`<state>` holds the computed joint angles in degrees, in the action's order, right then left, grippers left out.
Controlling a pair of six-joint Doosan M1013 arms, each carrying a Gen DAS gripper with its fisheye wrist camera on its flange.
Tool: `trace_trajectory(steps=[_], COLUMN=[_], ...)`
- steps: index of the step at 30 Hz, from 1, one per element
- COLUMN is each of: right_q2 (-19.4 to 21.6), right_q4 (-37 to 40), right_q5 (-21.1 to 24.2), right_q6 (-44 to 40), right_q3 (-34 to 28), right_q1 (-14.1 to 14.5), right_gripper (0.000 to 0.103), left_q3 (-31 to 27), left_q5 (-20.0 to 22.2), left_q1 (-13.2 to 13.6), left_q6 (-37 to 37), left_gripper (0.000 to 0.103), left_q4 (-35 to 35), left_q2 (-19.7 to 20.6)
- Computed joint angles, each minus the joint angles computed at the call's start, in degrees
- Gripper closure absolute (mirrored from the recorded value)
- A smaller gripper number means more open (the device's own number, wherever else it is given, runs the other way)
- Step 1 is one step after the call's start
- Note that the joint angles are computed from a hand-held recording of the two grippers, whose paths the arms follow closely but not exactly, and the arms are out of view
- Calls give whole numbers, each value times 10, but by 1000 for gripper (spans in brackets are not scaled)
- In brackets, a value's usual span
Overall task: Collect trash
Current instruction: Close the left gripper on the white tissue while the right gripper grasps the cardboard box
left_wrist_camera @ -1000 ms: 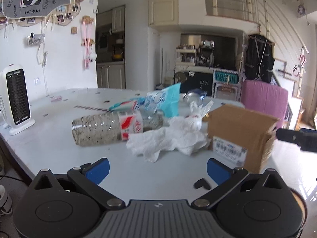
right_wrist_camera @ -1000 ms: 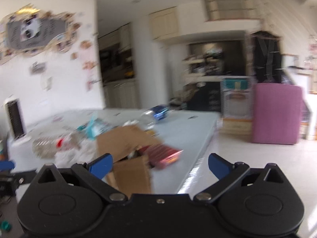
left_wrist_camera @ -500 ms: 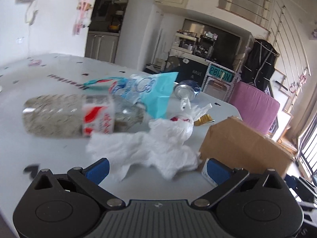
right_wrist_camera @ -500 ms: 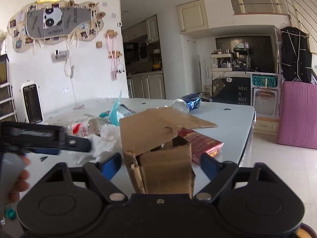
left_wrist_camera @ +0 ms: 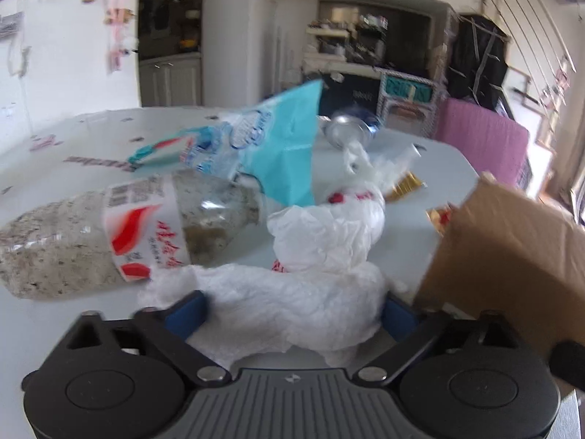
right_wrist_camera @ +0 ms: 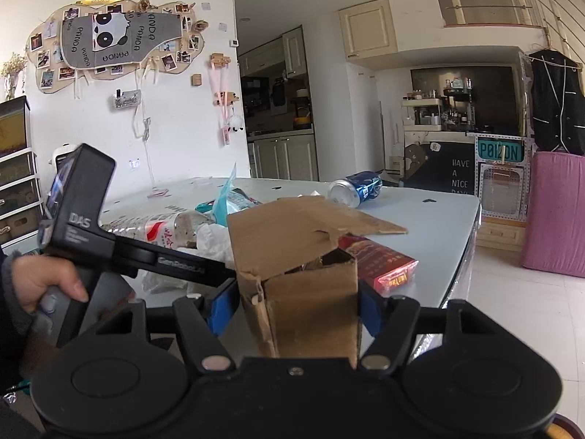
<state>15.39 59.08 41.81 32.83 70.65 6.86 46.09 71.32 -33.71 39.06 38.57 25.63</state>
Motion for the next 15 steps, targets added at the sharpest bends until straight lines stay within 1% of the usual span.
trace_trajectory(steps=[1,2,3,4,5,7,8,12,15], right_q2=[0,0,0,0,-1,-2,-2,-5,-5], right_q4=[-1,-2,-5,-6,-6,-6,-4,6,-4], right_q5=[2,2,2,1,0,3,6,21,18], right_q6=[1,2,4,3,0,-7,-10,-35,-25], right_q3=[-1,-1,-2,-2,-1,0,0,4,4], right_q1=[-1,0,0,0,1,1,0,-2,0], right_gripper=[35,35,35,35,35,35,35,36,31], left_q3=[3,6,12,16,21,37,45,72,84], left_q5=[0,2,0,-1,-4,-13,-18,-39,-47], left_q1=[-1,-3,-4,-5,-6,-7,-8,-13,-19], left_q6=[-11,-18,-24,-29,-36,-57,-66,-79,-81], left_gripper=[23,28,42,53,58,83,87,91,92], left_q4=[7,13,19,22,24,23,20,17,20], left_q2=[-2,-4,-7,-10,-14,-24,-30,-47,-56])
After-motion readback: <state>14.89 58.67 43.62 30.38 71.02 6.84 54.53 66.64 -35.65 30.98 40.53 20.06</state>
